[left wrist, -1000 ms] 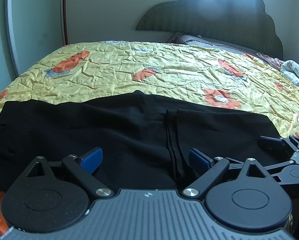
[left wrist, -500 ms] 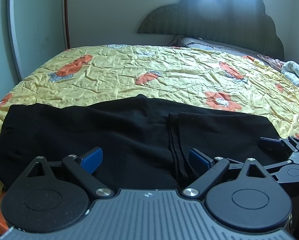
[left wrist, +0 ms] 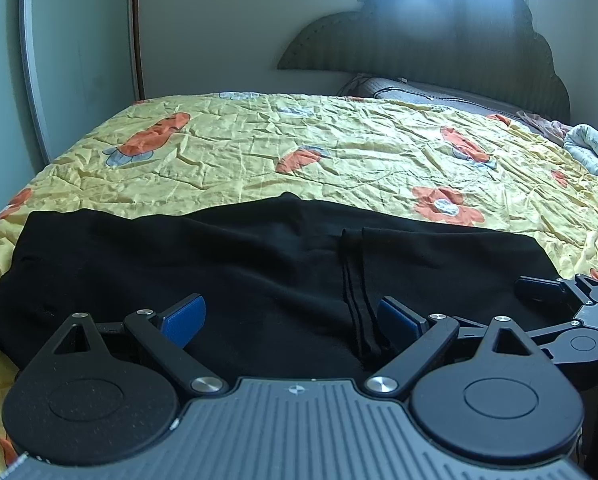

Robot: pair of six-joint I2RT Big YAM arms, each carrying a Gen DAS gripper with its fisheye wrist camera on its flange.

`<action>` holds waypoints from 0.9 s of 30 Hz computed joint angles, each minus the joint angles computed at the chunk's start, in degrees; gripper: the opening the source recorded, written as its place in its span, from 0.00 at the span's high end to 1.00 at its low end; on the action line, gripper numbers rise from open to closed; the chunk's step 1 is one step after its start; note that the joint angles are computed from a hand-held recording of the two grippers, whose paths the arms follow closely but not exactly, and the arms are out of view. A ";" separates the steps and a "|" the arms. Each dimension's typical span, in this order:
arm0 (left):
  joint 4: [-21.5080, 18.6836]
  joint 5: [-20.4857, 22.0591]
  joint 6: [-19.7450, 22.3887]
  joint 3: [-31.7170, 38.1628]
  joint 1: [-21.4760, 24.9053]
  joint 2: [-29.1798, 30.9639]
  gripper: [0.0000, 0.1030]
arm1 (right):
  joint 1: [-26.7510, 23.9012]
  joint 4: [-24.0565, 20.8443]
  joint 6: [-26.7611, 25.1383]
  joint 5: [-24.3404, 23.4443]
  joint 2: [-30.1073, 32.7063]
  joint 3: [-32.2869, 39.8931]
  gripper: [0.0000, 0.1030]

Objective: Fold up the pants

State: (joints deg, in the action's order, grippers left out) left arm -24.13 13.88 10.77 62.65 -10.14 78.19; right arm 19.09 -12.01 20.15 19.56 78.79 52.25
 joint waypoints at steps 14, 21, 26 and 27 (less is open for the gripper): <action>0.78 -2.11 -0.78 0.82 2.27 0.55 0.08 | -0.01 0.01 -0.01 -0.02 0.01 0.00 0.00; 0.73 -3.27 -1.13 0.71 2.94 0.63 0.08 | 0.00 0.00 0.01 0.00 -0.02 -0.01 0.00; 0.67 -3.51 -1.28 0.94 3.14 0.93 0.08 | 0.01 -0.02 0.01 0.02 -0.03 0.00 0.00; 0.77 -3.40 -1.31 0.87 3.21 0.89 0.08 | 0.01 -0.02 0.01 0.02 -0.03 0.00 0.00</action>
